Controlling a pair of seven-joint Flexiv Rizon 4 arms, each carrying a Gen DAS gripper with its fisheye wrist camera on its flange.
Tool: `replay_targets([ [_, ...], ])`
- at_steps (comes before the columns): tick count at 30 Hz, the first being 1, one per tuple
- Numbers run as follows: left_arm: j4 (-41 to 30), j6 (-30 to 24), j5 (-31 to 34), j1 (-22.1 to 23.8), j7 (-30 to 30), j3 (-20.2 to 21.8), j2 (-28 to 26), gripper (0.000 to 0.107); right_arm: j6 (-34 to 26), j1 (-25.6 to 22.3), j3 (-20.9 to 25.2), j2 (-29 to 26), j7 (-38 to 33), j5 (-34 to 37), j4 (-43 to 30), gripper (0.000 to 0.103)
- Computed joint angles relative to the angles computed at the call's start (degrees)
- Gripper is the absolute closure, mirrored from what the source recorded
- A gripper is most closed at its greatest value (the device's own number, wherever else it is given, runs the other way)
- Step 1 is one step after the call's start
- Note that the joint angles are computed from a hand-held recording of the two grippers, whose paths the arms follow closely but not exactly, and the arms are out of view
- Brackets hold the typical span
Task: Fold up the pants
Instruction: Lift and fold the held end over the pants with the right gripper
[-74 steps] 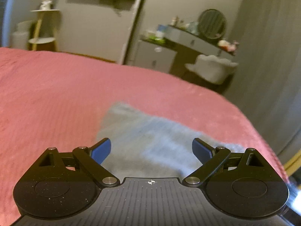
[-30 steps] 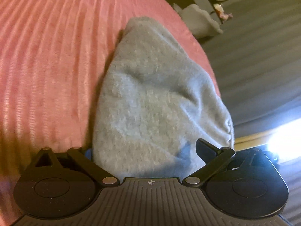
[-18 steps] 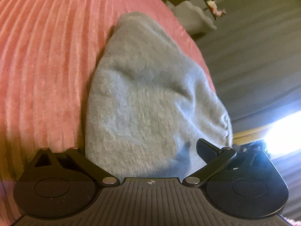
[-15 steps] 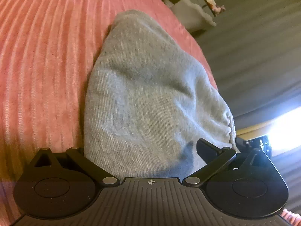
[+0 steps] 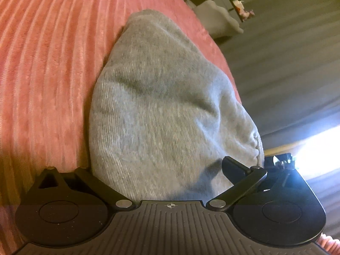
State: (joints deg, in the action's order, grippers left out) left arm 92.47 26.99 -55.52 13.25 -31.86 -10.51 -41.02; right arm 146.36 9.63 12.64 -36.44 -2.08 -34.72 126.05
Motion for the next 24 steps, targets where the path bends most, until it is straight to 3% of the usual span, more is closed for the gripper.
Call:
replay_targets([
  [2, 1.0, 2.2, 0.2, -0.9, 1.4, 0.2, 0.9, 0.004, -2.4, -0.3, -0.6, 0.6, 0.0, -3.3, -0.6, 0.016],
  [7, 6.0, 11.6, 1.4, -4.3, 8.4, 0.6, 4.9, 0.004, -14.9, -2.2, -0.1, 3.9, 3.4, -12.2, -2.7, 0.016],
  [10, 9.1, 18.1, 2.4, -6.5, 11.8, 0.7, 7.0, 0.004, -27.1, -6.3, 2.8, 5.3, 10.8, -24.5, -6.2, 0.016],
  [13, 10.4, 21.1, 2.8, -7.3, 11.9, 0.5, 7.8, 0.004, -37.5, -7.5, 6.3, 6.3, 12.6, -27.8, -8.9, 0.016],
  [17, 10.7, 21.1, 2.6, -6.8, 11.4, 0.0, 7.9, 0.004, -41.1, -9.4, 10.1, 5.8, 11.5, -25.8, -10.1, 0.016],
  [24, 10.8, 21.7, 2.9, -6.9, 10.8, -0.2, 7.9, 0.004, -36.8, 4.4, -1.8, 10.4, 3.5, -9.9, -4.3, 0.016],
])
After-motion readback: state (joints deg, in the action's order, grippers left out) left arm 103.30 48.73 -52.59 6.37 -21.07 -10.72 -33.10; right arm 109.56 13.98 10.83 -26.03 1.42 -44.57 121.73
